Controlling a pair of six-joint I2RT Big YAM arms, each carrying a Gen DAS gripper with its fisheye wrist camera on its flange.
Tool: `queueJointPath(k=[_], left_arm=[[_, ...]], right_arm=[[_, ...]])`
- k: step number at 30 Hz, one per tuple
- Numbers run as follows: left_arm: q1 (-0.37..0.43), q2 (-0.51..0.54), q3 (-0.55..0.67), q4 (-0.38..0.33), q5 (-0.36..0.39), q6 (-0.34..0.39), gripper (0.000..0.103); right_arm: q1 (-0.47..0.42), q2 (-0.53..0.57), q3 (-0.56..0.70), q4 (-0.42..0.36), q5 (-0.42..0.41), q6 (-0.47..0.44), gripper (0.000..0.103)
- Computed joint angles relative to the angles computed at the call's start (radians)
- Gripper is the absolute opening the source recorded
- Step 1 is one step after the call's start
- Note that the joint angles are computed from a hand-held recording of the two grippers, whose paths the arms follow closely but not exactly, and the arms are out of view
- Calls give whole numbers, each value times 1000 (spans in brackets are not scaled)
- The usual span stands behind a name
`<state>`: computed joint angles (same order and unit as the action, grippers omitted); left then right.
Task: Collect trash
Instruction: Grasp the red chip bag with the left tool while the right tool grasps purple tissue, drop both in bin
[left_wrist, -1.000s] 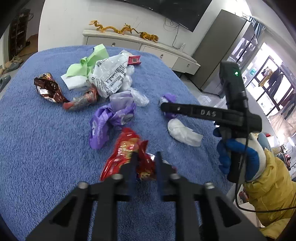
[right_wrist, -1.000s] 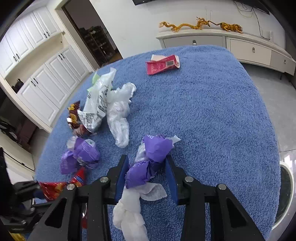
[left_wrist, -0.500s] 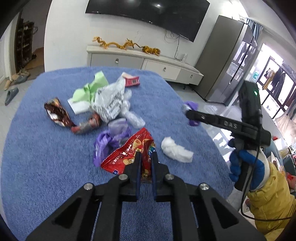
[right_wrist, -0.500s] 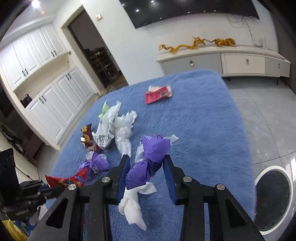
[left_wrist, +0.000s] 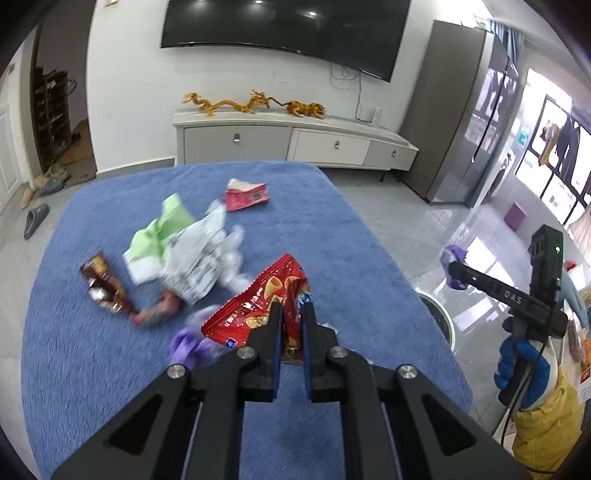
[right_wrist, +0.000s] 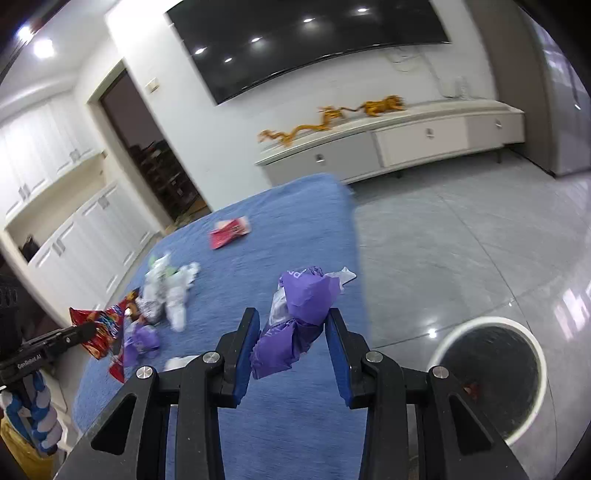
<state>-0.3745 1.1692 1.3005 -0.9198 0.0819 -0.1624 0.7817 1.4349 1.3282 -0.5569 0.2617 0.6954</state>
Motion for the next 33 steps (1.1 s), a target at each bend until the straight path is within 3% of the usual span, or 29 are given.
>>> queueJointPath(k=[4, 12, 17, 24, 26, 28, 29, 33], left_arm=[[-78, 85, 86, -10, -25, 1, 9], [-219, 335, 316, -41, 11, -20, 9], [-289, 505, 483, -77, 55, -22, 10], [-368, 719, 711, -138, 107, -24, 11], [-379, 773, 776, -163, 121, -25, 20], [-388, 805, 805, -162, 135, -41, 51], [-389, 812, 810, -159, 138, -48, 57], [-385, 840, 844, -173, 173, -52, 59]], right_arm=[[-38, -74, -86, 11, 29, 28, 35], [-118, -176, -218, -34, 87, 69, 35], [-196, -221, -318, -50, 37, 124, 35], [-277, -199, -384, -48, -41, 161, 37], [-290, -190, -391, -53, -52, 163, 38], [-297, -183, -394, -61, -54, 168, 47], [-294, -183, -394, -70, -48, 172, 51], [-297, -187, -397, -111, -35, 182, 55]])
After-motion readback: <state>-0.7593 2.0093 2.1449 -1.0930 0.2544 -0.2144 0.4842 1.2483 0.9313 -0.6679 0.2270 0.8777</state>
